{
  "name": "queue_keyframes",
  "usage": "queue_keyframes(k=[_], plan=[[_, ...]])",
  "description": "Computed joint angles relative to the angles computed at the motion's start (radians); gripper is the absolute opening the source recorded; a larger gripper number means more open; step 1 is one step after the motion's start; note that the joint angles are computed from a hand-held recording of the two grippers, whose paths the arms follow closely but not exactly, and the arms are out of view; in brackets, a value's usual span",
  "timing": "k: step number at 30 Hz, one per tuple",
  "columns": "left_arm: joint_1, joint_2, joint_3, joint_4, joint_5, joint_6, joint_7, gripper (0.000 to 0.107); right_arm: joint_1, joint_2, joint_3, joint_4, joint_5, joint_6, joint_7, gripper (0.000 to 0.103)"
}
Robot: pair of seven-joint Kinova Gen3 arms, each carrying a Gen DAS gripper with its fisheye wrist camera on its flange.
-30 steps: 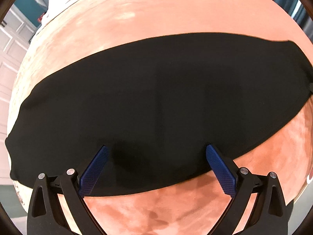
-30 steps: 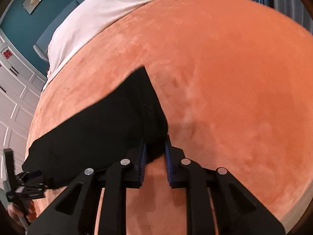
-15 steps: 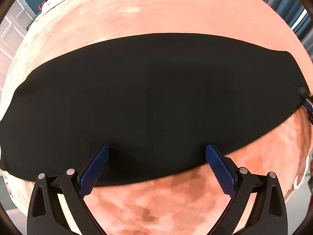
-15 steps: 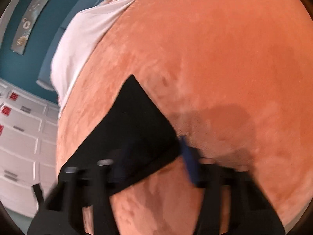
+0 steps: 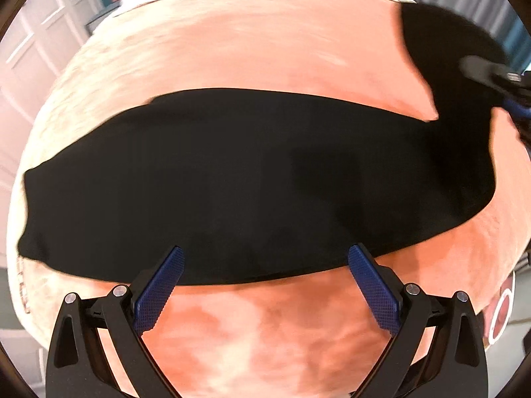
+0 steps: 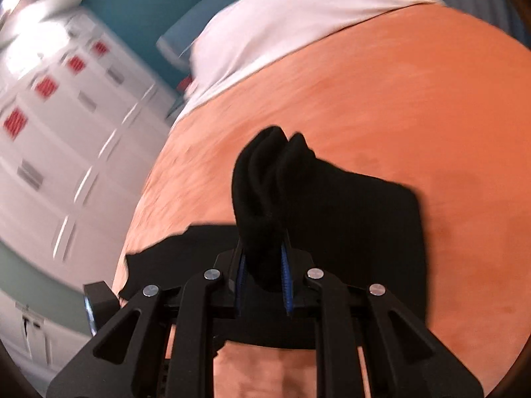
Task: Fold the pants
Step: 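Grasp the end of the black pants band with the right gripper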
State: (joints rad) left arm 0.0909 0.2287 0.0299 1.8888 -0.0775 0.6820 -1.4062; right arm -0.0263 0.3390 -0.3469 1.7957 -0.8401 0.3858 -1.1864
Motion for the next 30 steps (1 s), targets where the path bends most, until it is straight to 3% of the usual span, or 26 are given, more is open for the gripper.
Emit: queue_keyframes(k=[2, 6, 11, 14, 16, 18, 21, 23, 25, 28, 30], plan=[[-0.072, -0.033, -0.023, 0.036, 0.029, -0.010, -0.081, 0.098, -0.093, 0.071, -0.008, -0.071, 0.081, -0.004, -0.081, 0.016], [-0.203, -0.055, -0.058, 0.066, 0.090, -0.020, -0.228, 0.098, -0.278, 0.173, 0.056, -0.187, 0.230, 0.040, -0.244, 0.016], [-0.339, -0.060, -0.114, 0.157, 0.152, -0.097, -0.384, 0.098, -0.510, 0.311, 0.203, -0.369, 0.409, 0.164, -0.447, 0.016], [-0.455, -0.051, -0.127, 0.129, 0.206, -0.065, -0.506, 0.098, -0.589, 0.362, 0.267, -0.411, 0.472, 0.209, -0.533, 0.018], [-0.488, -0.055, -0.142, 0.126, 0.231, -0.048, -0.549, 0.098, -0.571, 0.357, 0.227, -0.393, 0.528, 0.182, -0.561, 0.022], [-0.521, -0.034, -0.146, 0.118, 0.265, -0.049, -0.587, 0.098, -0.509, 0.316, 0.143, -0.329, 0.553, 0.117, -0.567, 0.038], [-0.568, -0.024, -0.147, 0.116, 0.318, -0.049, -0.646, 0.098, -0.391, 0.179, 0.047, -0.190, 0.547, 0.024, -0.574, 0.036], [-0.592, -0.018, -0.147, 0.111, 0.339, -0.042, -0.671, 0.098, -0.352, 0.087, 0.069, -0.098, 0.578, -0.035, -0.649, 0.036], [-0.585, -0.019, -0.146, 0.113, 0.348, -0.034, -0.662, 0.098, -0.337, 0.026, 0.154, -0.020, 0.618, -0.062, -0.731, 0.038], [-0.556, -0.010, -0.141, 0.105, 0.345, -0.036, -0.613, 0.098, -0.343, 0.048, 0.273, -0.033, 0.720, 0.004, -0.850, 0.039], [-0.523, -0.010, -0.140, 0.092, 0.321, -0.027, -0.558, 0.098, -0.297, 0.101, 0.271, -0.066, 0.748, 0.036, -0.885, 0.039]])
